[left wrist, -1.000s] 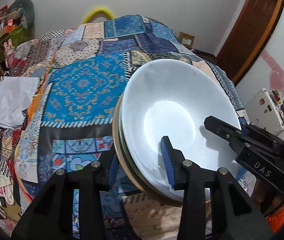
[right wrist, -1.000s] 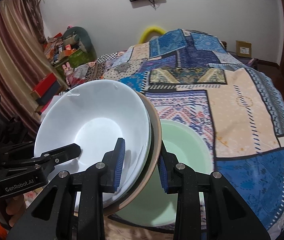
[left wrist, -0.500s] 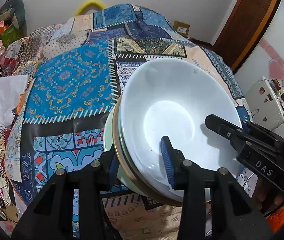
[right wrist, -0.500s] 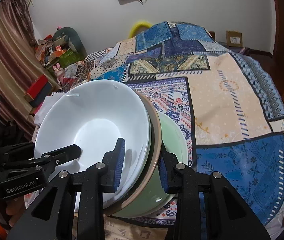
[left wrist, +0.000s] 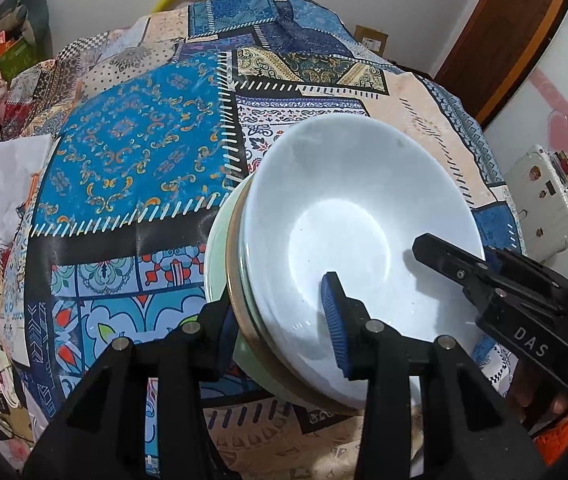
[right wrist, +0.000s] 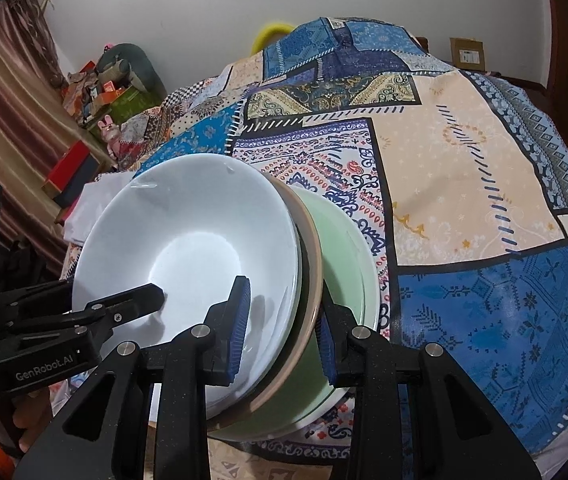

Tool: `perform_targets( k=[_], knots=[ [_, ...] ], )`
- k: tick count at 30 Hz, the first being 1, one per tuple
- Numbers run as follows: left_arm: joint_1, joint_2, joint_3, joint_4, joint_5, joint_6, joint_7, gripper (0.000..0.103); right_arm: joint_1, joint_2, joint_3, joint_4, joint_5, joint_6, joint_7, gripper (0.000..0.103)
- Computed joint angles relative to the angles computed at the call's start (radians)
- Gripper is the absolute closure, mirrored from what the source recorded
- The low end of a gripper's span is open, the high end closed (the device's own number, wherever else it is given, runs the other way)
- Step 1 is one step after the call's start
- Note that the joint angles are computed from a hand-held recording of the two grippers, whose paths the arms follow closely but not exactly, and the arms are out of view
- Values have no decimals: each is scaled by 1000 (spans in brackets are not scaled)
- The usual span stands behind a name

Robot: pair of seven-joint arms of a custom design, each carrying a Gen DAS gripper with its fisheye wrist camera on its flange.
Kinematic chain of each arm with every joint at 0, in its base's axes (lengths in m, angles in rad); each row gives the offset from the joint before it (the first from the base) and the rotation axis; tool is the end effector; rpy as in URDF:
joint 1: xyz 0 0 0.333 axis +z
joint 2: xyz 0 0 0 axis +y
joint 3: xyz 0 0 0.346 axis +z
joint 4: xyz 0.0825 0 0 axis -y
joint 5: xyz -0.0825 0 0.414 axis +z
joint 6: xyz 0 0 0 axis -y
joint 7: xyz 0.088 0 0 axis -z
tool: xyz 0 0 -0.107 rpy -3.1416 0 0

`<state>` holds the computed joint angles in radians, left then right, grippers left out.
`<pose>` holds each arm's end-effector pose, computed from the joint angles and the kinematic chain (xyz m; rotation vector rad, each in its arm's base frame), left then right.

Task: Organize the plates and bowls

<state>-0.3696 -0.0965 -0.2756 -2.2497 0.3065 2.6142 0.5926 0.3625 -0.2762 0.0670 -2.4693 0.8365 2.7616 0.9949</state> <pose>0.4467 -0.3481 0.4667 -2.1056 1.9085 -0.6622 0.4609 0.1780 0.4603 -1.9540 1.4260 -0.0986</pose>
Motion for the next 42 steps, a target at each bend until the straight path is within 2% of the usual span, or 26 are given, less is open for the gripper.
perform_targets(
  k=[6,10,14,18,20,23,28,30,32,33,34,35,42],
  knots=[
    [0,-7,3,-13,-3,18,15,63,13,-3,-6,-11,16,21,-45,73],
    [13,-34,-14,-14,98,-21,-84,59,-12,-19,20,-24,-58,43,10,73],
    [17,-88,-24,-31,163,-34,-151,54,-7,-65,16,-43,-70,54,20,68],
    [23,-166,-51,-45,269,-53,-234,45,27,-140,-7,-68,-31,73,-19,65],
    [30,-209,-69,-50,326,-59,-285,45,41,-173,-11,-77,-15,90,-37,63],
    [38,-282,-96,-58,404,-67,-351,43,78,-246,-22,-100,19,134,-84,57],
    [66,-381,-147,-64,527,-71,-460,32,162,-355,-38,-140,66,260,-164,48],
    [73,-414,-165,-64,567,-79,-484,29,226,-400,-69,-155,89,317,-207,38],
    [81,-449,-186,-62,605,-92,-511,29,290,-432,-100,-168,104,379,-241,34],
    [84,-464,-193,-62,619,-96,-522,24,314,-445,-111,-174,104,405,-249,30],
    [87,-473,-198,-63,632,-95,-533,15,340,-457,-122,-180,100,433,-256,27],
    [90,-486,-202,-66,646,-92,-545,13,374,-473,-138,-188,92,472,-263,23],
    [102,-539,-247,-71,707,-126,-591,5,494,-488,-215,-209,-2,586,-217,6]
  ],
)
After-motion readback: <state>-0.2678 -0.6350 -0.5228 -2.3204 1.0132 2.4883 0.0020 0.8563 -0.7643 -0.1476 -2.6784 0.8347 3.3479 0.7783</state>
